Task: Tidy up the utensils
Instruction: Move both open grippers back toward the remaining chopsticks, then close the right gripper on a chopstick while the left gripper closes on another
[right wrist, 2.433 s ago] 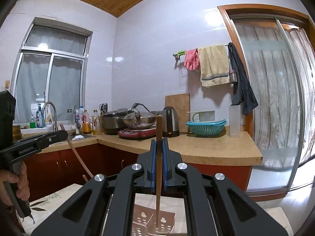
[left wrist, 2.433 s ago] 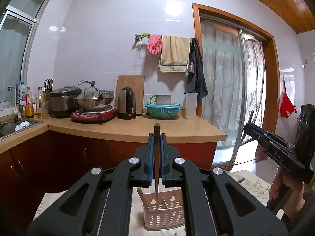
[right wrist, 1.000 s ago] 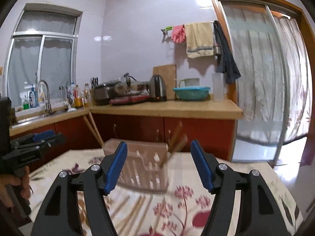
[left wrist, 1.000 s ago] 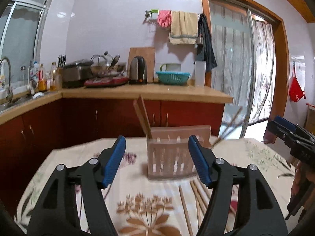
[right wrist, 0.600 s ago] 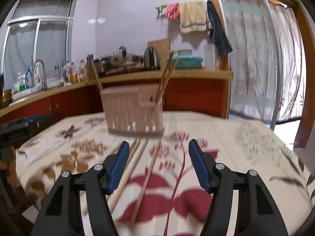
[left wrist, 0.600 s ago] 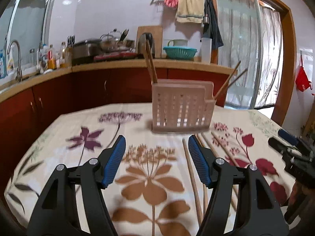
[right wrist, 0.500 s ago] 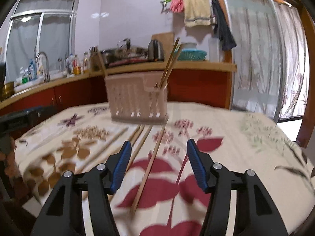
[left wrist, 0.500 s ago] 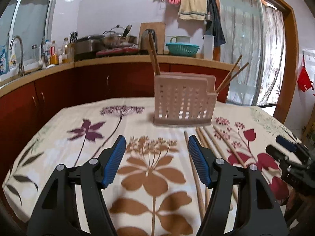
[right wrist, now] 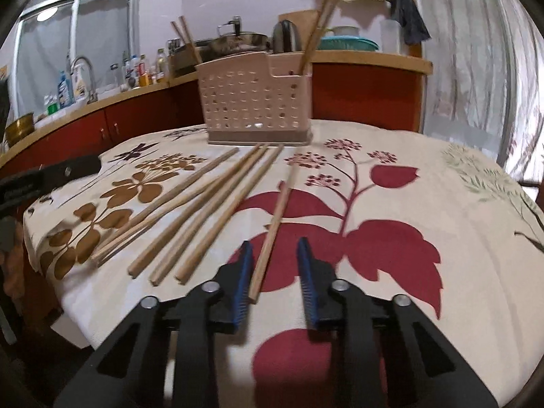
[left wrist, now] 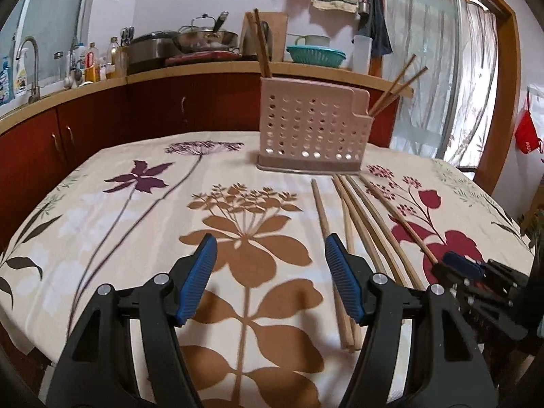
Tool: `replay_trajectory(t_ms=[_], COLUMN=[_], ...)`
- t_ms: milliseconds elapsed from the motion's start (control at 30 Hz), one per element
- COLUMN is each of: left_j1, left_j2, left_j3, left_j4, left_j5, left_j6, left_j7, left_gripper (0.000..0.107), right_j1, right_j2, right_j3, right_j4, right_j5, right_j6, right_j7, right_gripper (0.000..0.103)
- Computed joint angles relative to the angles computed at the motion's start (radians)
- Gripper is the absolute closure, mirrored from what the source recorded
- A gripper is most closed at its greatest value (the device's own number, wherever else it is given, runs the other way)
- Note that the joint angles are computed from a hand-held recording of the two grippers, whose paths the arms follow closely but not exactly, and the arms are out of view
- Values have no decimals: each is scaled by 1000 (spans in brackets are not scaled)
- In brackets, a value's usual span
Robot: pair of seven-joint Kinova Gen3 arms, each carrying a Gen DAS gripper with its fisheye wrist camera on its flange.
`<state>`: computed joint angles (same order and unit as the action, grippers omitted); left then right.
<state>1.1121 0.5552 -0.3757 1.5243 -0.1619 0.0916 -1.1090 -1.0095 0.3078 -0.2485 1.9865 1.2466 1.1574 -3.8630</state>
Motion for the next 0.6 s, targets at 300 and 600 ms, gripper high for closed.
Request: replay_trajectory(t_ms=[300, 600], left_j1=[-71, -138], left_j2=[27, 73], left_j3=[124, 223], left_j4=[-42, -125], left_j5=[-11, -61], left_j6=[43, 169], left_j7=[-47, -37], left_gripper=[43, 47], right_j1=[-8, -2], right_j2=[-8, -11], right_j3=[-10, -11], right_j4=[17, 19], right_j5=[-4, -1], right_j6=[18, 11], right_j7=[-20, -14], right_gripper=[91, 91])
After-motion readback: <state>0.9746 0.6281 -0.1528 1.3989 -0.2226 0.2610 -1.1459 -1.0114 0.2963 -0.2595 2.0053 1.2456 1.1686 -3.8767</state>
